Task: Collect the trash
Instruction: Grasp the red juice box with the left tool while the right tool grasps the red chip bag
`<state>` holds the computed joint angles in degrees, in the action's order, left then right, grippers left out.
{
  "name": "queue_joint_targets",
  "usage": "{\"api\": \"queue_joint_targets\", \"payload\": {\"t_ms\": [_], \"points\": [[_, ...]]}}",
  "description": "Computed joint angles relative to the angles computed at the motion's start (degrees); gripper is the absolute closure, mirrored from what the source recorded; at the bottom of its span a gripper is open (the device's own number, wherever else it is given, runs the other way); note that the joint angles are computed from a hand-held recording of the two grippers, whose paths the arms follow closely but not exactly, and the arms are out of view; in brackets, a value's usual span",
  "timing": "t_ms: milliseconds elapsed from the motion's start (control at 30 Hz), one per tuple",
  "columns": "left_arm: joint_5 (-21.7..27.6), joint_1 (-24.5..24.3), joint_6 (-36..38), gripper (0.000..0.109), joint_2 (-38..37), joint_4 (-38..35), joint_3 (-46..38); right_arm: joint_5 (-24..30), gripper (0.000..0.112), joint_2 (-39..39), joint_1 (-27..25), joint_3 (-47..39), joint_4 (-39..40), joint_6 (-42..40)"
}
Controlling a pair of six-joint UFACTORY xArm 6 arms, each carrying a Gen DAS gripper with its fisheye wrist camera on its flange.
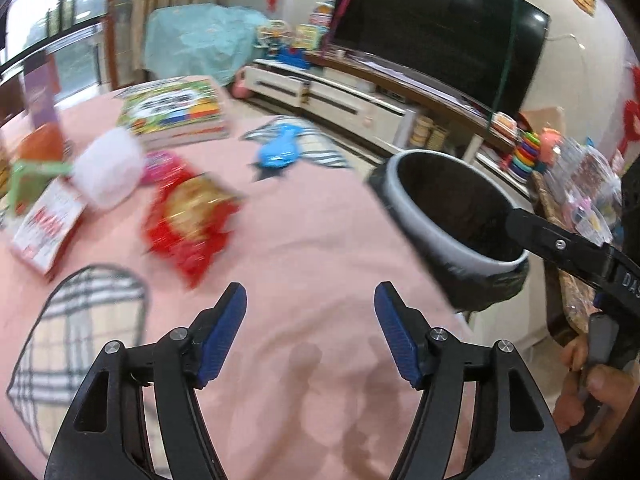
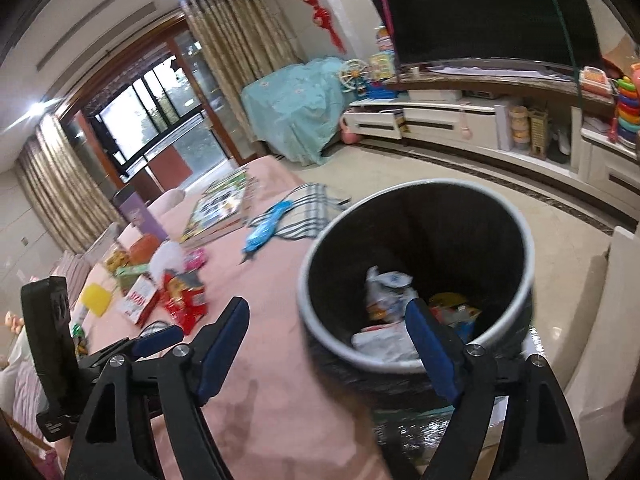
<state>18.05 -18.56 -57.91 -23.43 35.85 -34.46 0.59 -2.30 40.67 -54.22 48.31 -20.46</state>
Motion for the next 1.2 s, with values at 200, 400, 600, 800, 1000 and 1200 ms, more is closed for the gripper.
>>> {"api": "queue_joint_targets", "payload": {"t_ms": [200, 400, 600, 800, 1000, 1200], "points": [[1.8, 4.7, 0.1, 0.04, -10.3, -1.7, 8.7, -0.7, 0.025, 1.7, 4.8, -1.5, 4.0, -3.7], [4.4, 8.7, 1.6, 0.039, -18.3, -2.8, 14.6, 1.7, 0.024, 5.0, 7.7, -4.5, 2.6, -2.7], [5.8, 12.3, 3.9, 0.033, -23.1, -3.6, 18.0, 2.9, 0.021, 8.0, 10.1, -7.3, 2.0, -1.6], [5.8, 17.3, 7.3, 0.032, -25.1, -5.2, 19.7, 4.3, 0.021, 11.4, 11.2, -10.8, 0.1, 0.2], [3.1, 22.4, 12.1, 0.032, -23.8, -10.0, 19.8, 6.3, 0.021, 15.4, 11.4, -15.2, -0.7, 1.6], [-1.2, 25.9, 19.1, 0.031, -19.1, -18.9, 17.7, 7.9, 0.021, 18.7, 11.2, -19.9, 0.9, 1.1]]}}
